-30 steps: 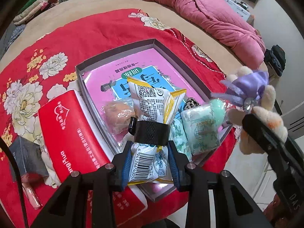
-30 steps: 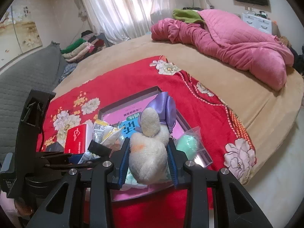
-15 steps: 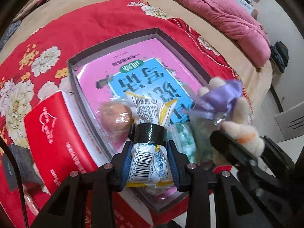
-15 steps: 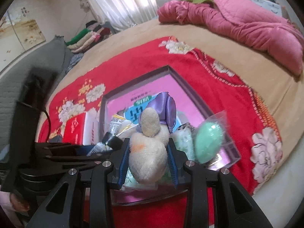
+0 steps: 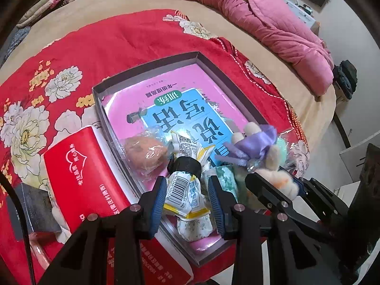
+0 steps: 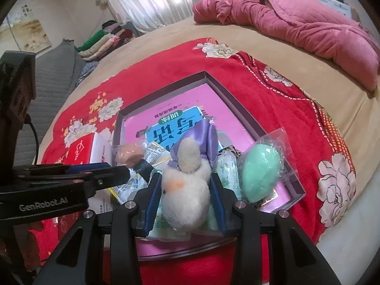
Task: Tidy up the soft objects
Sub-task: 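Open the left tool to drop the snack bag while the right tool releases the bunny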
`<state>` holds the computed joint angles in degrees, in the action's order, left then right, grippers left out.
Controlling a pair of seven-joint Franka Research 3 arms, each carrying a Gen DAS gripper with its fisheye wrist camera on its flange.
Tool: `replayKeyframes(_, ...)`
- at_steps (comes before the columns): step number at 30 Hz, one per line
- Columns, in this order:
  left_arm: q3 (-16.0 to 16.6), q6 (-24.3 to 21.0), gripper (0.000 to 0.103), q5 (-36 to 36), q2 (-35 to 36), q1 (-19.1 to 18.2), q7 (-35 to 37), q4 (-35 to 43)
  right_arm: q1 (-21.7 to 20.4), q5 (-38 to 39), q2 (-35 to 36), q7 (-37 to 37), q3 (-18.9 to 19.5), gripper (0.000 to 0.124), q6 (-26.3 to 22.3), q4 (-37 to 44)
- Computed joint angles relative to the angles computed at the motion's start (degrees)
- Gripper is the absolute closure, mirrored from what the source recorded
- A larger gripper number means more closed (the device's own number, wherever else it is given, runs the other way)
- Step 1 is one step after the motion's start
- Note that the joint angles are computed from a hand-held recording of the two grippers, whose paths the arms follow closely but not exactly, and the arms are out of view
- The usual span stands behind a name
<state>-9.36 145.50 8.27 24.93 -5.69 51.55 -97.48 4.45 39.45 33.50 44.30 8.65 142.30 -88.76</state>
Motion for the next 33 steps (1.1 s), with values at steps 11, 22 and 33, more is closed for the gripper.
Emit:
replayKeyframes(11, 0.2, 1.1, 0.067, 1.1, -2.6, -0.4, -0.9, -2.5, 0.2, 0.0, -1.3, 0.2, -0.1, 0.071, 1.5, -1.3)
replayKeyframes(22, 0.3, 1.8, 0.066, 1.9, -4.3, -0.5, -1.6, -4.5, 0.0, -0.1, -2.9, 0.8, -0.5, 0.066, 4.3, -3.0)
replayKeyframes(33, 0.6, 2.6, 0.056, 4.0, -5.7, -1.2, -2.8, -5.7, -0.2, 0.0, -4.6, 1.7, -1.0, 0.062, 6.5, -4.7)
